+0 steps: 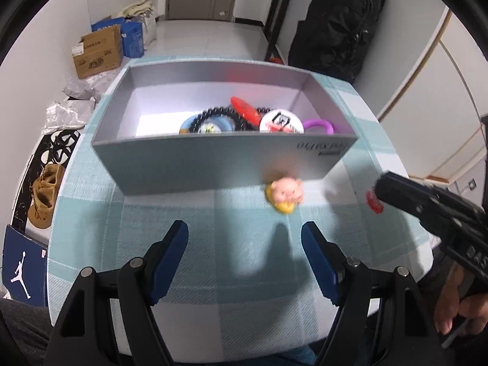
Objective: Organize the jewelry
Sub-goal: 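Lower the right tool and grasp the red-based clear stand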
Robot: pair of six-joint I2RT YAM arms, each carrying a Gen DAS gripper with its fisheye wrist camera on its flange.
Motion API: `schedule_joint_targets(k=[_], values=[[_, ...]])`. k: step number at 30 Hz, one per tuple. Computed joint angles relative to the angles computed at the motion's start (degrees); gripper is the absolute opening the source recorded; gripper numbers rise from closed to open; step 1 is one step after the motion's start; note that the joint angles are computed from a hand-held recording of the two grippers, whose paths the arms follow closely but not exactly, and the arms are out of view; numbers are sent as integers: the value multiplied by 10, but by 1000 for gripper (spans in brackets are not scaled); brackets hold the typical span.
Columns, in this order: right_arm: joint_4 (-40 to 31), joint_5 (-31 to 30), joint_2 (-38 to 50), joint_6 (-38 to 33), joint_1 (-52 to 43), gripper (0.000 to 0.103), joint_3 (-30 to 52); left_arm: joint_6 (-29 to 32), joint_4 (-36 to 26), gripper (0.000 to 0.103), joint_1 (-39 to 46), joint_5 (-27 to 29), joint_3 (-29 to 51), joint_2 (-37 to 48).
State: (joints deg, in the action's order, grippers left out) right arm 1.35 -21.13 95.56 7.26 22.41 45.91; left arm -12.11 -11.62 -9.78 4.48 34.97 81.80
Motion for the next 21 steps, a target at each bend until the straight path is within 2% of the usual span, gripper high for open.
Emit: schedule_joint_targets(k=[5, 11, 14, 15, 17, 21], values=[[1, -7, -8, 6, -27, 18, -9, -18, 22, 73, -20, 7, 18, 34], [0, -13, -28, 6, -47, 18, -24, -3, 33, 72, -46, -25, 18, 51], [1, -15, -38, 5, -52, 18, -33, -20, 32, 71, -45, -34, 23, 50], [-1, -16, -40, 4, -52, 18, -34, -26, 35, 71, -43, -30, 25, 53], [-2, -15, -45, 1, -52, 18, -38, -35, 36, 60, -45, -36, 32, 66], [-4, -14, -47, 0, -53, 18, -41, -38, 42, 58, -50, -50, 31, 68]])
